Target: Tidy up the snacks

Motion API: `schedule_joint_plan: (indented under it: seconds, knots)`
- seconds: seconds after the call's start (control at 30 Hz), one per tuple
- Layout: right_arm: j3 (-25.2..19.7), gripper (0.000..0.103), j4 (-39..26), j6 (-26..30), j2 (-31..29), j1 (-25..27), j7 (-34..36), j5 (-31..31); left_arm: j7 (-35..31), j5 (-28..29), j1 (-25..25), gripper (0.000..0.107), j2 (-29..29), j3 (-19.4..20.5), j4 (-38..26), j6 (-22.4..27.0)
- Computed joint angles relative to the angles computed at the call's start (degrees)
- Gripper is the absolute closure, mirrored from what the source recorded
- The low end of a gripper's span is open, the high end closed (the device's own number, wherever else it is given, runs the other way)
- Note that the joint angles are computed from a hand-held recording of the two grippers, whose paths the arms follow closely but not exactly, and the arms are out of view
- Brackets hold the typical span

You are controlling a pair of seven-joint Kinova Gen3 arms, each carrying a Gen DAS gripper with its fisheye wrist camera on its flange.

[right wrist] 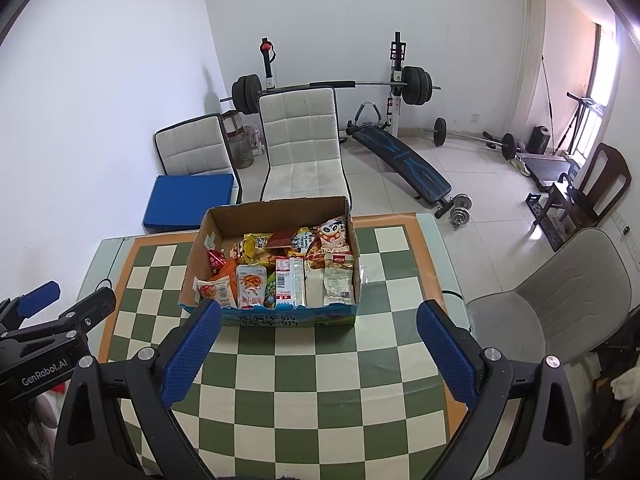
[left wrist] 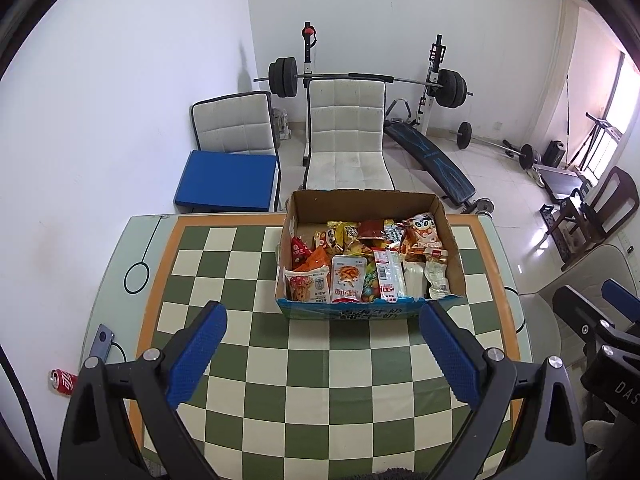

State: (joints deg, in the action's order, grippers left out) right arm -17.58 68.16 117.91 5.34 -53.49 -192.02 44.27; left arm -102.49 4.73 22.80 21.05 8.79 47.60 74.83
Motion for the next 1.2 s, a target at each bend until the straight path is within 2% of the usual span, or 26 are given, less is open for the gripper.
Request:
schedule_joint_plan:
  seconds: [0.9, 1.2]
  knots:
    - [0.2, 0.003, 1.1, -2.3, -0.3, 1.5, 0.4, -1.3, -0.4, 0.4, 0.1, 0.009, 1.0, 0.0, -0.6, 1.2]
    - [0.4, 0.003, 0.8, -2.4, -0.1, 1.6, 1.3, -1.0, -0.7, 0.6, -0.2, 0.009, 0.6, 0.0, 0.3, 0.3]
